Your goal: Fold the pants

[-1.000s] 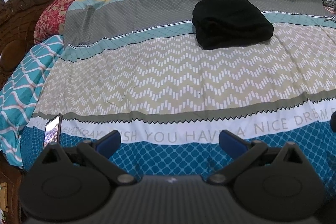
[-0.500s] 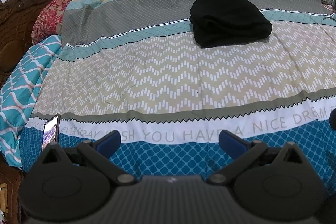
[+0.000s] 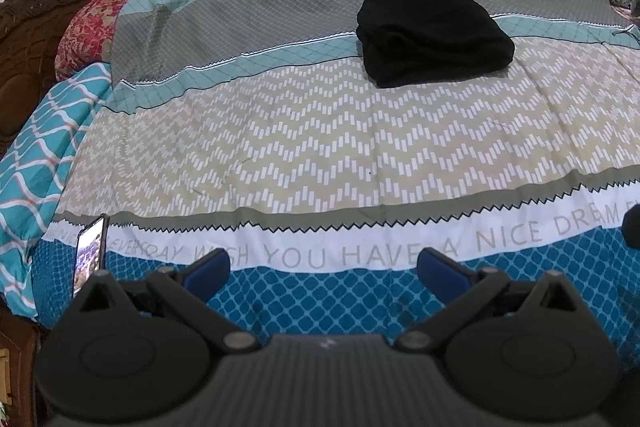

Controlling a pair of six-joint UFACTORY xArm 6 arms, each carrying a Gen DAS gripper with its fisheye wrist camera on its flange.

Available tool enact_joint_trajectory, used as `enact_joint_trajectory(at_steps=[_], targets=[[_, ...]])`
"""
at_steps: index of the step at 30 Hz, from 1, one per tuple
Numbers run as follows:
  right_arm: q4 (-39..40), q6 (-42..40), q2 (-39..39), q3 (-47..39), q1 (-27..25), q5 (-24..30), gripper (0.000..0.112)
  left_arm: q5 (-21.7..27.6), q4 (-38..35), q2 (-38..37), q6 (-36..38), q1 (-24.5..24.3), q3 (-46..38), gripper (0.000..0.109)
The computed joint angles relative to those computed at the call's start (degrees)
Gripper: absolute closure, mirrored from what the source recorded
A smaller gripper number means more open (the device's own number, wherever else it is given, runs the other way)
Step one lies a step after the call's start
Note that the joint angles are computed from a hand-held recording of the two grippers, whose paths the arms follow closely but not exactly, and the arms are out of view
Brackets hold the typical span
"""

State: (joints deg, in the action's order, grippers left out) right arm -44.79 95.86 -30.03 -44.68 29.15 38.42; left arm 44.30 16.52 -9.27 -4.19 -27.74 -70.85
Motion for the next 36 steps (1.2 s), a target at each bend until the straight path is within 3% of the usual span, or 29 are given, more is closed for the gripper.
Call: enact_joint_trajectory(at_steps=[36], targets=[[-0.63, 1.17, 0.53, -0.62, 0.62, 0.85, 0.018, 0.62, -2.85, -0.30, 2.04, -0.13, -0.03, 0.006]])
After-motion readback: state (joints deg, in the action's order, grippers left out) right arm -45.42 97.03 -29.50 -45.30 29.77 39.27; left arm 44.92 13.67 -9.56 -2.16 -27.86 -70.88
